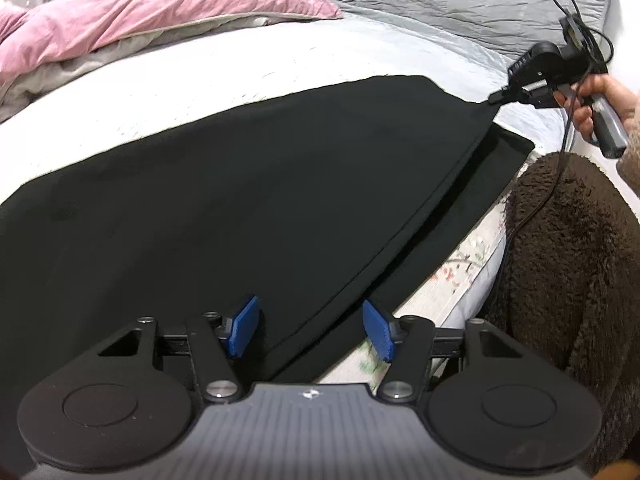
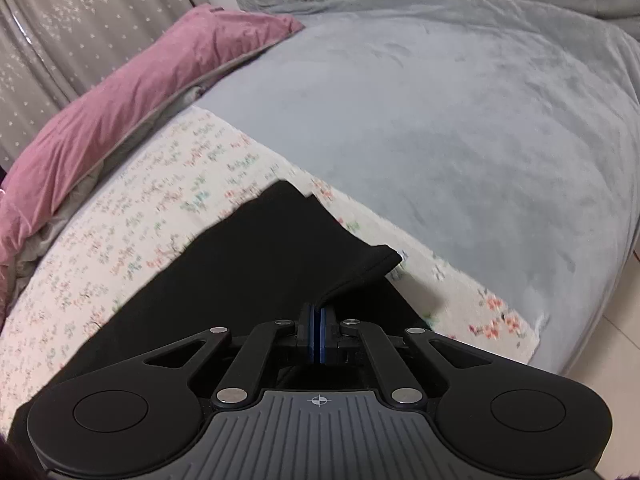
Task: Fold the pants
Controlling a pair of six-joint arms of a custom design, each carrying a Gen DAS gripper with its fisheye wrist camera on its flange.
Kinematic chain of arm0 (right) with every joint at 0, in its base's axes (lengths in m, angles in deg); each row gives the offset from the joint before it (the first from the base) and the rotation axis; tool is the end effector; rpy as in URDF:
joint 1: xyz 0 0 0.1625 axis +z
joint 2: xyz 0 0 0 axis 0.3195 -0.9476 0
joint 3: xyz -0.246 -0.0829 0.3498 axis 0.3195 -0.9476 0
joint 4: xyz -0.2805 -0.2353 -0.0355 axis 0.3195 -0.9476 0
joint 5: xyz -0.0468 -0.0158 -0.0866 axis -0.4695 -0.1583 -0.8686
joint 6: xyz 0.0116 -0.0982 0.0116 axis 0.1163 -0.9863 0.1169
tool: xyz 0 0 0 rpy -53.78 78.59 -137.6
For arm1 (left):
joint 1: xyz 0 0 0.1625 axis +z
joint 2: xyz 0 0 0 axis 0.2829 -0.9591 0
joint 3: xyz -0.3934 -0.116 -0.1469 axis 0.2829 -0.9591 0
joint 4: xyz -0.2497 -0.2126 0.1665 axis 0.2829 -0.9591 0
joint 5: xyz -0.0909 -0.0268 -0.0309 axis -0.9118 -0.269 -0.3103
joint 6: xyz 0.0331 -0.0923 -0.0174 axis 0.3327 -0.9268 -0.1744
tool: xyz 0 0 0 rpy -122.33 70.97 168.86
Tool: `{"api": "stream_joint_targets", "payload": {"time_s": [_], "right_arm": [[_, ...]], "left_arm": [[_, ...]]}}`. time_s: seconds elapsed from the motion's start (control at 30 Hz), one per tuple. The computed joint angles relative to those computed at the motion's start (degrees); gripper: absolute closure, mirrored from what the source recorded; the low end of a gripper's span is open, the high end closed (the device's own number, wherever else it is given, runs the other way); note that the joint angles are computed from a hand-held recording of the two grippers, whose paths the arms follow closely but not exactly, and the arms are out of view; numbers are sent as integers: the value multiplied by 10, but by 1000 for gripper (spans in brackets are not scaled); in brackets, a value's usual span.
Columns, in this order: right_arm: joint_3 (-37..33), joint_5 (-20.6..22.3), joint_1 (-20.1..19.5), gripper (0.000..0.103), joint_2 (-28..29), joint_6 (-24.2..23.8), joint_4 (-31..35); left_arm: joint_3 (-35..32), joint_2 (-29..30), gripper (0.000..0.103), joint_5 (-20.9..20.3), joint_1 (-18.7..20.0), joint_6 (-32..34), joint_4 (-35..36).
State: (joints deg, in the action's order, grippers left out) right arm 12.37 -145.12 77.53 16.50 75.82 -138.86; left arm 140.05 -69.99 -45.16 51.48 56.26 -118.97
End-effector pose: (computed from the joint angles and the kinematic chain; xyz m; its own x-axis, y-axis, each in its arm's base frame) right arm 0.1476 -0.7395 0.2562 -0.8021 0.4822 0.3524 0.0085 0.5992 -0.8006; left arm -0.0746 -0.6873 0.2532 -0.6936 0.3336 -0.6385 0.6225 0.7236 -0.2981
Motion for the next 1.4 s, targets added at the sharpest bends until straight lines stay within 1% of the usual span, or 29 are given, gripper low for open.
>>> {"api": "stream_joint_targets", "payload": {"time_s": [0.07,0.1,0.13,0.17,0.23,0.3,0.4,0.6,0.97,1.03,1.07,1.1,1.13,1.17,1.2,1.23,1.3,1.33,1.4], "right_arm": [[-9,-3,3,103,2,-3,5],[-12,-5,4,103,3,-4,9],[-15,-8,6,103,4,-4,12],[-17,-13,7,103,5,-5,17],[-16,-23,7,103,5,-2,26],[-8,-36,7,103,1,7,37],[16,-45,7,103,-10,9,43],[46,-68,9,103,-22,11,49],[55,-127,16,103,-22,14,76],[51,-131,14,102,-21,26,96],[48,-135,14,100,-18,25,101],[44,-141,17,94,-15,19,104],[40,-148,20,92,-12,17,111],[32,-162,25,86,-8,15,120],[26,-177,31,78,-3,4,118],[20,-190,37,74,3,-16,109],[5,-208,49,48,14,-61,85],[-1,-207,54,44,19,-82,68],[-16,-197,63,43,28,-108,60]], "left_arm": [[-4,12,37,2,-3,13,-13],[-5,17,51,5,-5,21,-21],[-8,24,71,6,-6,27,-27],[-8,27,77,5,-7,31,-32],[-6,28,78,8,-9,35,-40],[-4,21,78,-2,-7,28,-30],[-3,14,78,-18,-3,17,-16],[1,11,78,-27,-5,15,-5],[6,-1,78,-59,-1,3,35],[5,-2,77,-63,1,1,39],[6,-4,76,-70,3,-2,40],[6,-7,73,-80,6,-8,42],[8,-12,68,-86,6,-15,39],[12,-18,62,-93,7,-22,32],[17,-26,51,-100,7,-25,25],[25,-33,41,-100,6,-27,9],[38,-46,32,-84,3,-32,-26],[42,-52,27,-74,3,-36,-41],[46,-64,24,-49,6,-43,-66]]}}
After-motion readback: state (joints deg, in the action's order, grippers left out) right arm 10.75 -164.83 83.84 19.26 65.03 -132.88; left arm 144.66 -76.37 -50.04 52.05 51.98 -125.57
